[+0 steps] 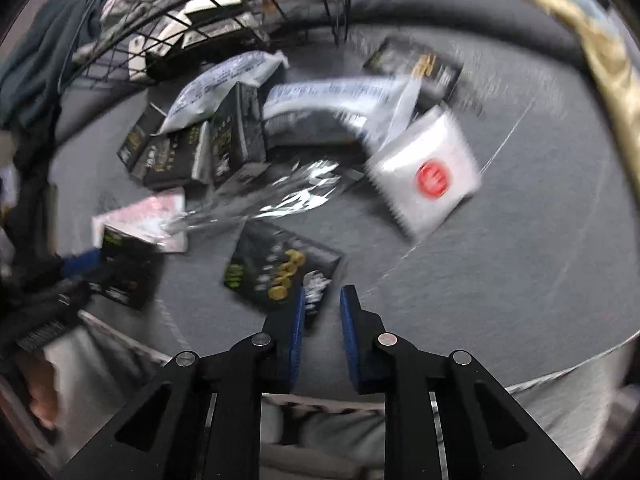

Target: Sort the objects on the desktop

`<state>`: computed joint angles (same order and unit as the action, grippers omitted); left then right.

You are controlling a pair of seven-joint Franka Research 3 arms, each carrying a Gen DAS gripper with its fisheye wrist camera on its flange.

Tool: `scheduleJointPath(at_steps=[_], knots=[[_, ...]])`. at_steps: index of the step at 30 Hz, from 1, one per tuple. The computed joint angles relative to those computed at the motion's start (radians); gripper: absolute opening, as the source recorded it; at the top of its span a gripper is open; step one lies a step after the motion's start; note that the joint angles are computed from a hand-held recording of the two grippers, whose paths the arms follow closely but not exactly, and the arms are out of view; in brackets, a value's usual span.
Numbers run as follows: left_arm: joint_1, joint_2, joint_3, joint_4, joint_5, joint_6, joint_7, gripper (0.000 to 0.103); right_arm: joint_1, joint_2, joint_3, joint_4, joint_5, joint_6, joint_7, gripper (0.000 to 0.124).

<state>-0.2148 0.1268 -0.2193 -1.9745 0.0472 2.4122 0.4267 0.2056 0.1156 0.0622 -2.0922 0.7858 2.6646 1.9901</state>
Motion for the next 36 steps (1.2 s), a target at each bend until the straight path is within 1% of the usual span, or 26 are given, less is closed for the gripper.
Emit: scheduleJointPath(at_steps=[1,2,3,5,6,7,8,10,11,13,16,18,19,20,21,22,23,25,28,30,31,32,33,34,36], knots=[[-0.001,-0.01,0.002,-0.015,0.004,0.008,-0.012,0.053,-0.003,-0.002,-0.003,0.002,-0.014,-0.01,-0.015,0.033],[0.001,-0.012,0.004,-0.018,0.003,0.013,-0.014,0.058,-0.008,0.001,-0.006,0.01,-0.026,-0.016,-0.057,0.041],[0.004,-0.02,0.004,-0.033,-0.005,0.027,-0.014,0.061,-0.011,0.006,-0.008,0.017,-0.037,-0.021,-0.076,0.044],[0.007,-0.024,0.002,-0.045,-0.02,0.045,-0.014,0.061,-0.021,0.03,-0.009,0.043,-0.05,-0.021,-0.14,0.048],[-0.004,-0.018,-0.005,-0.044,-0.017,0.056,-0.039,0.061,-0.028,0.053,-0.007,0.068,-0.043,-0.03,-0.179,0.051],[-0.003,-0.02,-0.007,-0.047,-0.031,0.061,-0.033,0.061,-0.036,0.065,-0.004,0.082,-0.036,-0.041,-0.212,0.051],[-0.018,0.01,-0.013,-0.016,-0.013,0.067,-0.061,0.061,-0.047,0.078,0.004,0.098,-0.007,-0.05,-0.265,0.051],[-0.015,0.03,-0.01,0.016,-0.012,0.051,-0.045,0.061,-0.064,0.09,0.023,0.112,0.076,-0.056,-0.366,0.051],[-0.015,0.031,-0.01,0.018,-0.012,0.047,-0.043,0.061,-0.083,0.075,0.029,0.105,0.104,-0.112,-0.456,0.051],[-0.015,0.032,-0.012,0.017,-0.02,0.05,-0.039,0.061,-0.085,0.064,0.039,0.094,0.204,-0.111,-0.553,0.051],[-0.014,0.023,-0.013,0.002,-0.032,0.057,-0.034,0.061,-0.064,0.049,0.034,0.088,0.223,-0.121,-0.614,0.056],[-0.013,0.009,-0.012,-0.012,-0.04,0.053,-0.028,0.061,-0.055,0.028,0.032,0.068,0.252,-0.115,-0.667,0.056],[-0.013,0.011,-0.013,-0.009,-0.044,0.048,-0.022,0.061,-0.048,0.018,0.023,0.065,0.218,-0.109,-0.667,0.056],[0.005,-0.022,-0.03,-0.029,-0.048,0.014,-0.021,0.061,-0.041,0.011,0.014,0.063,0.17,-0.111,-0.651,0.056],[-0.011,-0.019,-0.013,-0.027,-0.052,0.022,-0.005,0.061,-0.032,0.019,0.006,0.078,0.106,-0.112,-0.618,0.057],[-0.014,-0.008,-0.012,-0.006,-0.037,-0.006,-0.004,0.061,-0.024,0.034,0.0,0.103,0.05,-0.122,-0.586,0.057],[-0.016,0.009,-0.011,0.017,-0.024,-0.019,-0.004,0.061,-0.022,0.037,0.002,0.109,0.037,-0.129,-0.584,0.057],[-0.019,0.021,-0.01,0.037,-0.009,-0.04,-0.003,0.061,-0.027,0.033,0.014,0.09,0.08,-0.133,-0.642,0.057],[-0.016,0.025,-0.011,0.034,-0.021,-0.033,0.007,0.061,-0.034,0.048,0.02,0.109,0.138,-0.153,-0.687,0.06],[-0.015,0.025,-0.009,0.027,-0.026,-0.033,0.006,0.061,-0.032,0.066,0.024,0.127,0.143,-0.183,-0.699,0.06],[-0.014,0.024,-0.009,0.022,-0.03,-0.028,0.006,0.061,-0.018,0.1,0.028,0.165,0.114,-0.19,-0.669,0.06],[-0.013,0.02,-0.01,0.014,-0.035,-0.023,0.005,0.061,-0.007,0.111,0.026,0.177,0.082,-0.177,-0.641,0.058],[-0.012,0.018,-0.01,0.007,-0.041,-0.016,0.003,0.061,0.001,0.097,0.025,0.157,0.067,-0.148,-0.608,0.048],[-0.011,0.02,-0.011,0.006,-0.045,-0.011,0.004,0.061,-0.006,0.085,0.031,0.138,0.11,-0.138,-0.606,0.048],[-0.014,0.029,-0.011,0.014,-0.04,-0.011,0.002,0.061,-0.029,0.064,0.046,0.104,0.246,-0.134,-0.66,0.048]])
